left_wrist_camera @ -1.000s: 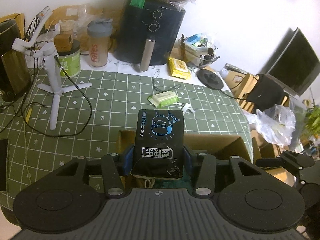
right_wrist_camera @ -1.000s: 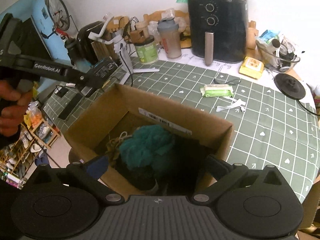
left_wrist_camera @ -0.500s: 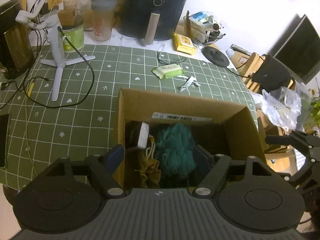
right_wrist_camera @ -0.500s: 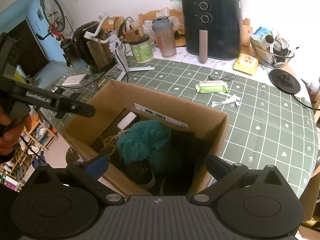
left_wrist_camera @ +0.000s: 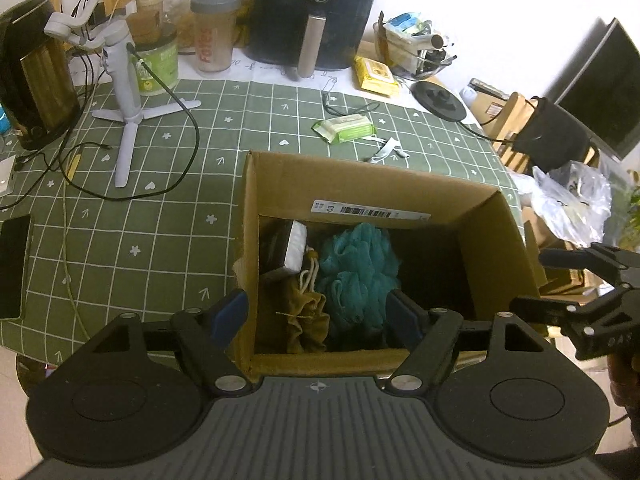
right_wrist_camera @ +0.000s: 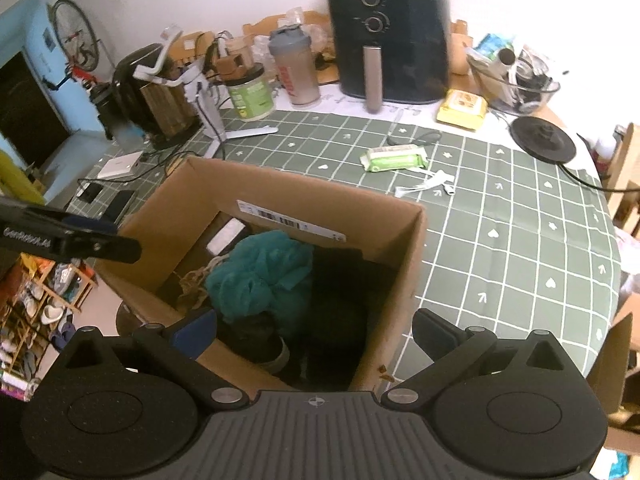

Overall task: Organize soft objects
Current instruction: 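Move the right gripper out of the box toward the white strap by the wipes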

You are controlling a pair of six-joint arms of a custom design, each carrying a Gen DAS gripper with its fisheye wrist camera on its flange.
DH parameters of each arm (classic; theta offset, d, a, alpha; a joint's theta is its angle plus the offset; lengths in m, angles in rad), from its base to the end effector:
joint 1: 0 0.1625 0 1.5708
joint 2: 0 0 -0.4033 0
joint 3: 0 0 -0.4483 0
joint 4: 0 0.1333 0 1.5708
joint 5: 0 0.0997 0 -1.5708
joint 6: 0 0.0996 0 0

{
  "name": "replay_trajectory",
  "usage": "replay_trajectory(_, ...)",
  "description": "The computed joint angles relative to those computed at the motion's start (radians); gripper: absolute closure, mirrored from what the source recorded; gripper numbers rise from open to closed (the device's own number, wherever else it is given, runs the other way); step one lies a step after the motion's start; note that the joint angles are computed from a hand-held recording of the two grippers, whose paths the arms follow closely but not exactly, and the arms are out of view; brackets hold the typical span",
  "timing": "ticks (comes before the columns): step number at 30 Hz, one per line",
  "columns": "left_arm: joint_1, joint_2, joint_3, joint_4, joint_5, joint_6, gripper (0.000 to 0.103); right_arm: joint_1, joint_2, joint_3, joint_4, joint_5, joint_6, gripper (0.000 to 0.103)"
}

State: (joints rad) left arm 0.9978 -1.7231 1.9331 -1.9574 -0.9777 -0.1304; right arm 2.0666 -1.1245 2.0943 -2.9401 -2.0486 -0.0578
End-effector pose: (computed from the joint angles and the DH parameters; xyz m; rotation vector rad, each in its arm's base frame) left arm -0.1068 -0.5141 0.4039 0.5024 2.5535 -0.4901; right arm 0.3404 -0.4455 0.1139 0.6063 -2.6183 0.6725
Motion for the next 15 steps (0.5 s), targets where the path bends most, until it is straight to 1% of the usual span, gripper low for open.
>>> replay_trajectory(4, 0.001, 0.000, 0.002, -0.016, 0.005, -0.002, 0.028, 0.002, 0.010, -0.006, -0.005, -0.043, 0.002, 0.000)
replay_trajectory(7, 0.005, 0.008, -0.006, -0.033, 0.003, 0.002, 0.028, -0.001, 0.012, -0.007, -0.014, -0.044, -0.005, 0.000)
replay_trajectory(12, 0.011, 0.028, -0.020, -0.065, 0.002, 0.033, 0.028, -0.004, 0.025, -0.019, -0.029, -0.071, 0.003, 0.000)
replay_trajectory(15, 0.015, 0.041, -0.029, -0.082, -0.002, 0.056, 0.028, -0.003, 0.040, -0.025, -0.058, -0.105, 0.013, 0.000)
